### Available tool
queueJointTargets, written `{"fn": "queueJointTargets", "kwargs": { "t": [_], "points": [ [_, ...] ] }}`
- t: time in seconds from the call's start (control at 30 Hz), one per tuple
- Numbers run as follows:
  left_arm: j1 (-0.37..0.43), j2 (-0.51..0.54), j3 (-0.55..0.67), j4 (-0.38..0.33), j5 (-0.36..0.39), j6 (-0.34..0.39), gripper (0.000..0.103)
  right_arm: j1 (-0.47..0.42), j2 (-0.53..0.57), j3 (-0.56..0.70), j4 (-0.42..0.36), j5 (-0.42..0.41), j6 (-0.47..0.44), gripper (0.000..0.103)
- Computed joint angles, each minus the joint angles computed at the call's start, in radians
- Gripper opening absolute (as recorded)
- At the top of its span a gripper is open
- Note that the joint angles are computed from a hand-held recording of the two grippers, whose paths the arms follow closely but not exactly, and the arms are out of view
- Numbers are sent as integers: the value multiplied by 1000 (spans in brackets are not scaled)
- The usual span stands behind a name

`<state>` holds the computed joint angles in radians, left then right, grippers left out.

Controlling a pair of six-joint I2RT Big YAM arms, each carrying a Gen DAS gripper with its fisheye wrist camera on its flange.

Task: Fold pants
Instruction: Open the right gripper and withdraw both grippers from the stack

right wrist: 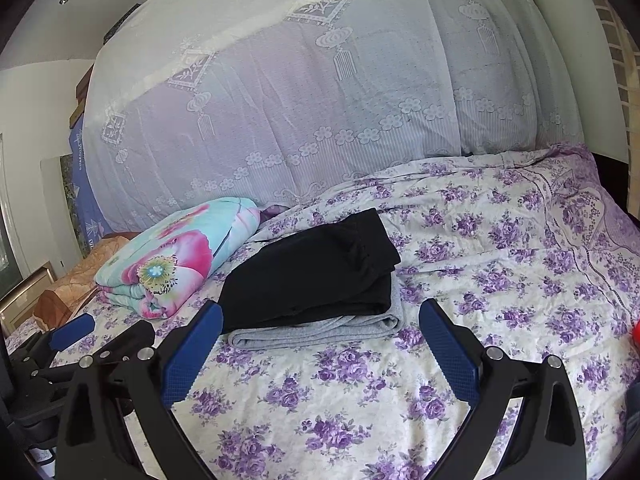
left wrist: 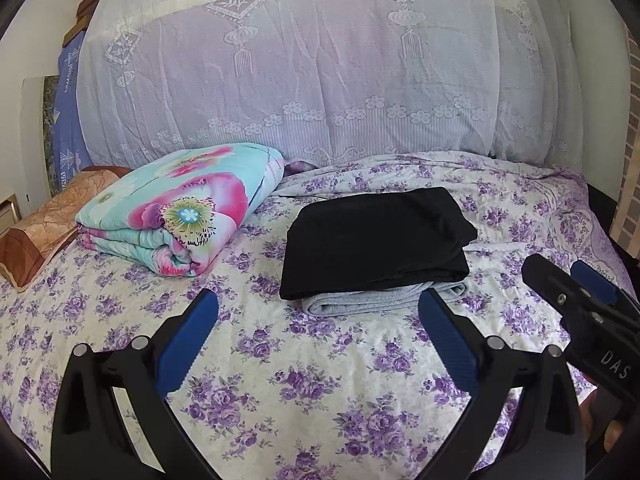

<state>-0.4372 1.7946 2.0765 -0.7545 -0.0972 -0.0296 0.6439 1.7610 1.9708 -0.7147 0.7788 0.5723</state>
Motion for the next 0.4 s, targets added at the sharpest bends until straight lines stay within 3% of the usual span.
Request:
{"fn": "queueJointTargets", "kwargs": {
  "t": [0.17,0.4],
  "points": [
    [-9,-3,-3,-2,22,33,98,0,0,0,-1,1,-2,99],
    [-5,7,20,-31,29,18,98,1,1,2,-3,4,-4,99]
  ]
}}
